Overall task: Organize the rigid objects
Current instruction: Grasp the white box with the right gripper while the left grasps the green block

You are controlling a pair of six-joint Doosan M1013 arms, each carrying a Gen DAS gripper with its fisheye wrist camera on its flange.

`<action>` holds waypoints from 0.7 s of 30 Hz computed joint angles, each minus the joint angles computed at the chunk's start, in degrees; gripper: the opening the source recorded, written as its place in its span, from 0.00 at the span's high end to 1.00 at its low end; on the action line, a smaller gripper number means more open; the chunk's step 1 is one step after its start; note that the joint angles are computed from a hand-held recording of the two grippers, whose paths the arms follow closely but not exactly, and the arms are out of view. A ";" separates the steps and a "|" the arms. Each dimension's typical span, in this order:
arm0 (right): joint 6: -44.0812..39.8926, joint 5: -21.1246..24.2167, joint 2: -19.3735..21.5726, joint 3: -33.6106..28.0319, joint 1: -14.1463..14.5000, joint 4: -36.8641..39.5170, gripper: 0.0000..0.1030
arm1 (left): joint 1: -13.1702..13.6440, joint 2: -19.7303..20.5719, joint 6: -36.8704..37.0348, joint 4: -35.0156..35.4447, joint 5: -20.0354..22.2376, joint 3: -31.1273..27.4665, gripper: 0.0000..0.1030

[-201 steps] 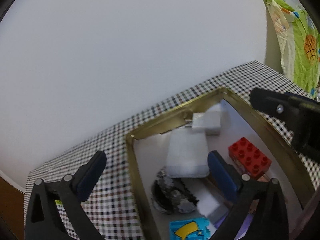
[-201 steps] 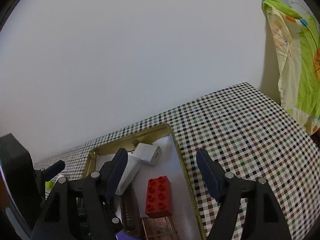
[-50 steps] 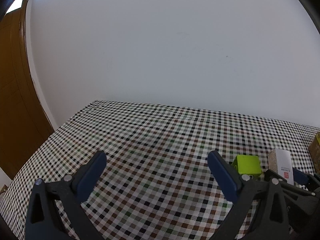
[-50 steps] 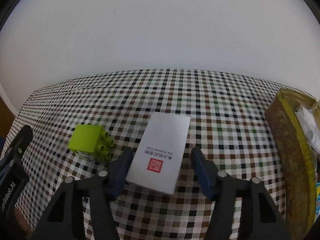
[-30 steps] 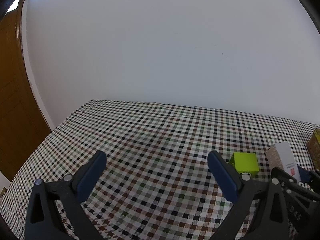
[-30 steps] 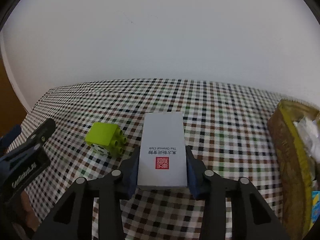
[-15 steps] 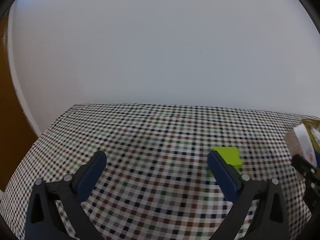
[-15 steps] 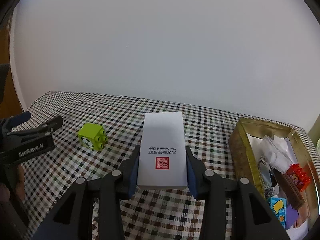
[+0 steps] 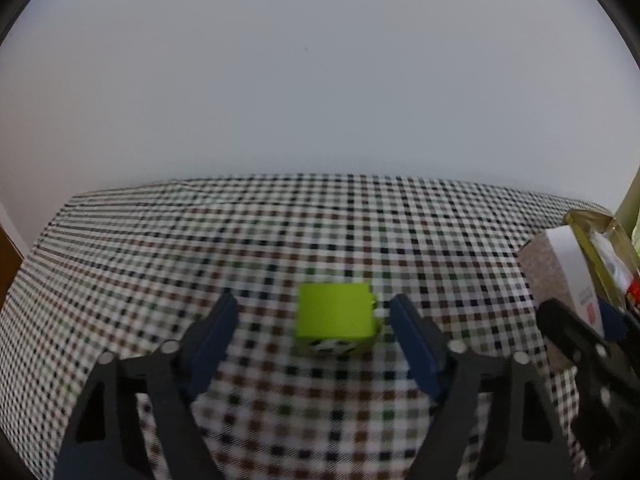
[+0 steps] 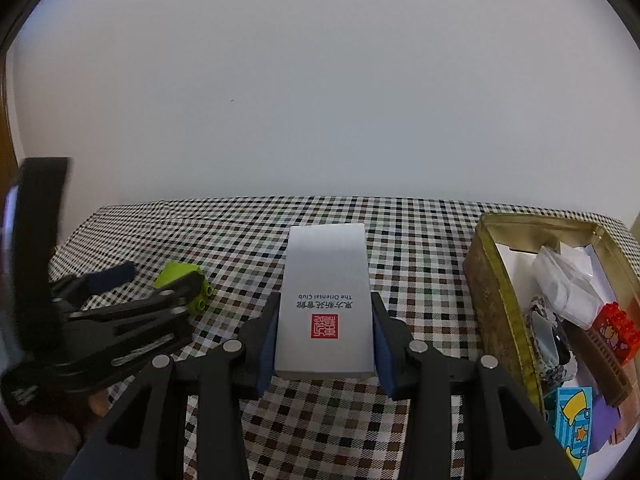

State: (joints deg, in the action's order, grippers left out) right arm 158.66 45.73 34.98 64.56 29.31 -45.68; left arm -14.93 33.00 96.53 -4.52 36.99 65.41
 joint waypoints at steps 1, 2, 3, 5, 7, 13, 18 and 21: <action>0.20 0.37 -0.04 -0.18 0.27 0.02 0.57 | -0.31 0.58 -0.58 0.65 1.61 -0.95 0.33; 0.17 0.49 0.01 -0.35 0.29 0.20 0.57 | -0.38 1.14 -0.90 1.14 2.96 -1.77 0.40; 0.06 0.55 0.07 -0.47 0.27 0.35 0.58 | -0.42 1.64 -1.21 1.60 4.46 -2.49 0.43; -0.51 0.56 0.27 -0.86 0.20 0.90 0.57 | -0.50 2.55 -1.09 1.52 7.06 -3.95 0.59; -1.22 0.62 0.51 -1.28 0.19 1.40 0.57 | -0.11 2.55 -0.11 -0.69 7.01 -3.93 0.59; -1.78 0.73 0.99 -2.12 0.19 1.60 0.57 | -0.19 0.55 0.07 -0.96 2.46 -0.76 0.59; -2.49 0.63 1.33 -2.80 -0.11 3.01 0.57 | -1.16 -1.72 -3.91 5.12 -3.60 3.07 0.59; -1.73 1.12 1.47 -3.13 -0.04 1.91 0.57 | -1.25 -2.32 -5.65 7.22 -5.69 4.25 0.59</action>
State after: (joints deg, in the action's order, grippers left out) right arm 156.93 46.85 36.45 61.44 29.27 -43.77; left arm -16.19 30.68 90.88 2.70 31.31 69.66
